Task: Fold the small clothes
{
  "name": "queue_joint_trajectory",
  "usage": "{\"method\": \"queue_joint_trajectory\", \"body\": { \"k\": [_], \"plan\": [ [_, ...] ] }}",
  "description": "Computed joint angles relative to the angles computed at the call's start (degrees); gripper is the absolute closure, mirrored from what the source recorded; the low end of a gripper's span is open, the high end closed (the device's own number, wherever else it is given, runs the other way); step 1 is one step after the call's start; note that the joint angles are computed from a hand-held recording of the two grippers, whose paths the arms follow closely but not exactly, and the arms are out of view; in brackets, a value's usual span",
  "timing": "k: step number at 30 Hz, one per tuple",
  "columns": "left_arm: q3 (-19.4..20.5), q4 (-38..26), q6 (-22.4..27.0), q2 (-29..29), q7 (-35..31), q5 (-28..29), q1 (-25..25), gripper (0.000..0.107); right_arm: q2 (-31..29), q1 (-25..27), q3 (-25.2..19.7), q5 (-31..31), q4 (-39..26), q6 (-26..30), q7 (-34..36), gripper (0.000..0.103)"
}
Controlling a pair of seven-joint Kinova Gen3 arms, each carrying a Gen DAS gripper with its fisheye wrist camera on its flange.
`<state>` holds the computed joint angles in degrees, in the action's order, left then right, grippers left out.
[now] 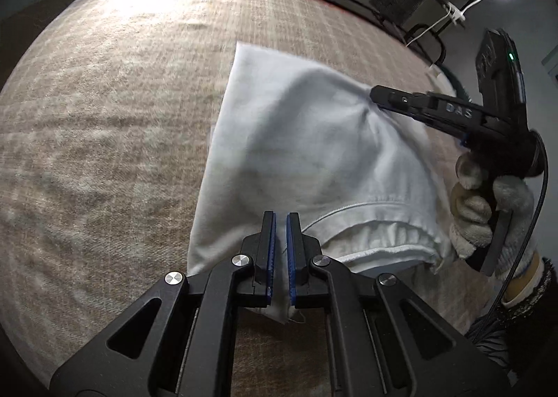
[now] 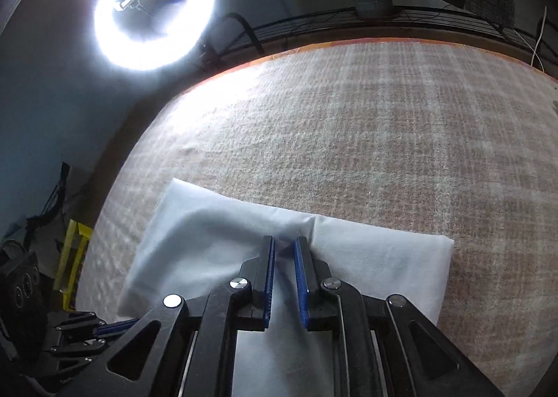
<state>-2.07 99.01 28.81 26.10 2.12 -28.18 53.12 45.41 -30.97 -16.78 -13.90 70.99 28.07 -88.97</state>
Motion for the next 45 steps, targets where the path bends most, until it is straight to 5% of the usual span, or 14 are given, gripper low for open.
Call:
{"method": "queue_joint_trajectory", "body": {
  "k": [3, 6, 7, 15, 18, 22, 29, 32, 37, 39, 45],
  "plan": [
    [-5.1, 2.5, 0.3, -2.7, 6.0, -3.8, 4.5, 0.098, -3.5, 2.6, -1.8, -1.5, 4.9, -3.1, 0.5, 0.065],
    [-9.1, 6.0, -2.1, -4.6, 13.0, -6.9, 6.5, 0.062, -5.0, 8.2, -6.6, -4.8, 9.2, -4.0, 3.6, 0.064],
    [-9.9, 7.3, -3.9, -4.9, 14.4, -7.5, 6.3, 0.060, -5.4, 9.6, -7.3, -5.7, 10.1, -3.5, 4.4, 0.060],
    [-0.3, 16.2, -22.6, -4.9, 10.9, 0.1, -10.3, 0.060, -4.9, 22.2, -14.7, -16.9, 20.1, -4.9, 10.2, 0.053],
    [-2.5, 17.6, -27.0, -4.4, 9.6, 2.5, -9.7, 0.060, -2.0, 27.9, -19.6, -21.7, 22.2, -5.2, 14.8, 0.054],
    [-0.5, 16.7, -28.0, -3.6, 6.5, 5.0, -11.8, 0.060, -0.7, 30.8, -22.7, -24.8, 23.8, -6.5, 19.8, 0.057],
    [0.4, 12.6, -25.1, -1.7, 0.6, 9.0, -12.2, 0.062, 2.0, 29.8, -23.4, -28.0, 21.7, -5.5, 23.3, 0.063],
    [2.0, 9.5, -20.9, -0.7, -1.5, 10.4, -13.1, 0.075, 3.6, 29.4, -23.9, -29.7, 20.9, -5.3, 24.6, 0.069],
    [-4.1, 2.0, -9.2, 1.3, -6.0, 12.7, -5.9, 0.095, 0.2, 21.8, -16.4, -27.0, 18.5, -3.1, 19.9, 0.092],
    [-6.9, -1.3, -4.6, 2.3, -6.4, 11.0, -2.2, 0.097, -2.1, 18.1, -12.6, -24.4, 18.0, -2.8, 17.3, 0.094],
    [-5.3, -6.1, 4.0, 2.8, -0.5, 2.4, -0.3, 0.099, -7.0, 12.6, -8.0, -18.9, 18.5, -4.3, 11.7, 0.095]
  ]
}}
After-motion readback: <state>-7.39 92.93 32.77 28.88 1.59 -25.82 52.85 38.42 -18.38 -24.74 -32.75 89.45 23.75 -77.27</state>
